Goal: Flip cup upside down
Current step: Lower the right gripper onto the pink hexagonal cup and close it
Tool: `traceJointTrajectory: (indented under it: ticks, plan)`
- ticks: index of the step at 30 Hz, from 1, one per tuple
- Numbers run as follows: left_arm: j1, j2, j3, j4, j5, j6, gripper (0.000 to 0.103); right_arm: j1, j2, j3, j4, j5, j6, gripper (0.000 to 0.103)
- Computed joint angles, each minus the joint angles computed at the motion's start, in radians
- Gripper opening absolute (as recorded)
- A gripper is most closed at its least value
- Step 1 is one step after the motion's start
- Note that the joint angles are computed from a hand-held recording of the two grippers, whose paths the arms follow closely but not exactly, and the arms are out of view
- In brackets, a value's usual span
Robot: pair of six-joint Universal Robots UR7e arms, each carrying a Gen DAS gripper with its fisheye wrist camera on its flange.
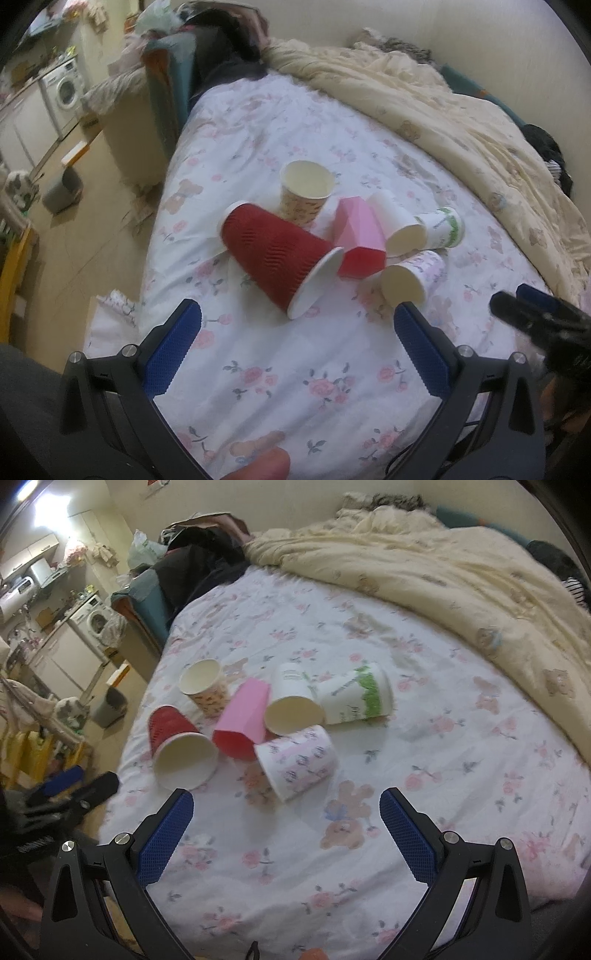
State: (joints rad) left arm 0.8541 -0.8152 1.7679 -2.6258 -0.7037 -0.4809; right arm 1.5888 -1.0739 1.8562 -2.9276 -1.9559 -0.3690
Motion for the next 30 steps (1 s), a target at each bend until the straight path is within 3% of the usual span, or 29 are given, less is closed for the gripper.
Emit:
traceJointTrajectory:
  ticks: [5,8,10,11,13,14,20,30]
  plan:
    - [0.008,-0.02,0.0,0.052,0.027,-0.056,0.103,0.013,0.071,-0.174,0.266,0.044,0.094,0.103]
    - [0.014,-0.036,0.007,0.054,0.027,-0.074,0.103,0.014,0.152,-0.323,0.469,0.083,0.199,0.102]
    - [0.018,-0.048,0.013,0.05,0.02,-0.087,0.103,0.007,0.217,-0.428,0.59,0.112,0.281,0.083]
    - [0.019,-0.054,0.015,0.048,0.016,-0.092,0.103,0.005,0.246,-0.475,0.638,0.114,0.317,0.08]
    - [0.021,-0.065,0.021,0.044,0.007,-0.097,0.103,0.002,0.308,-0.568,0.727,0.121,0.372,0.065]
    - [0.022,-0.069,0.025,0.038,0.0,-0.095,0.103,0.003,0.331,-0.601,0.751,0.118,0.381,0.064]
    - [0.032,-0.074,0.015,0.039,-0.032,-0.099,0.103,0.036,0.456,-0.768,0.875,-0.031,0.402,0.062]
    - [0.03,-0.073,0.005,0.053,-0.039,-0.109,0.103,0.053,0.582,-0.906,0.961,-0.235,0.416,0.066]
